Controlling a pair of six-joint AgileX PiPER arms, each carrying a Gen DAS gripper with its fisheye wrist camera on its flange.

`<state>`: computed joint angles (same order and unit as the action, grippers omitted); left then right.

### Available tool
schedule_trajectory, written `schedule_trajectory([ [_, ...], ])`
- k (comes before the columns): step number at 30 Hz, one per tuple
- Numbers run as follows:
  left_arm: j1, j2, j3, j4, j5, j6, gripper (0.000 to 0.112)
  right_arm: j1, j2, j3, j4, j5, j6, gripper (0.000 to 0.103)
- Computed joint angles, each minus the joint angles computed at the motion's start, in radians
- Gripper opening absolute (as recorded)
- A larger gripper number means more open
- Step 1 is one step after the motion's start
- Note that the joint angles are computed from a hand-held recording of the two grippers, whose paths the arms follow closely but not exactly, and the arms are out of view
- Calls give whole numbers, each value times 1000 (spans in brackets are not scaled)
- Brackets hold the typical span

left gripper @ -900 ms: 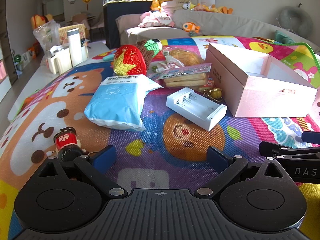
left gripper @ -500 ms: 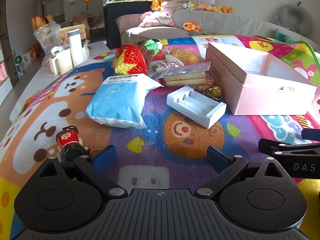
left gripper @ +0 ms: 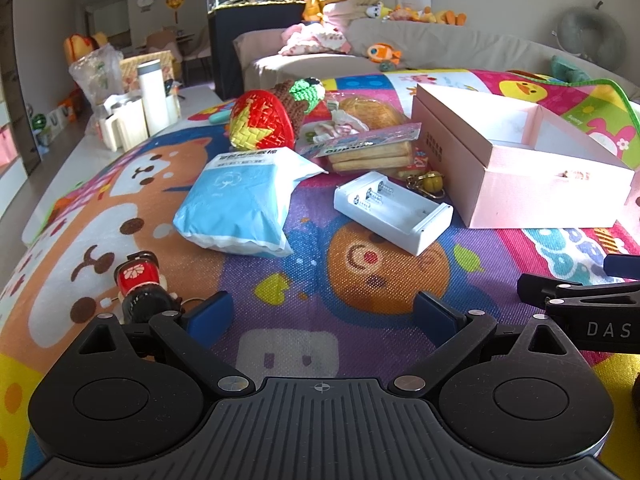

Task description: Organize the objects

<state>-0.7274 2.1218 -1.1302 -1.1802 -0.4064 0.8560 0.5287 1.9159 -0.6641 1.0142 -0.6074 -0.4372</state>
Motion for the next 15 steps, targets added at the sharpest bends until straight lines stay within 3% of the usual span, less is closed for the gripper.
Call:
schedule_trajectory([
  [8, 15, -11, 19, 78, 17, -85, 98, 0, 2, -1, -1, 0, 1, 103],
  [9, 20, -24, 29, 85, 28, -83, 92, 1, 3, -2, -2, 0, 3, 103],
  [10, 29, -49, 50, 131, 42, -119, 78, -2, -2, 4, -11, 3, 5, 103],
  [12, 42, -115, 112, 289, 9, -256, 64, -14, -11, 11, -39, 18, 10, 103],
  [15, 82, -160, 121, 410, -39, -332, 65, -44, -28, 28, -120, 43, 51, 103],
])
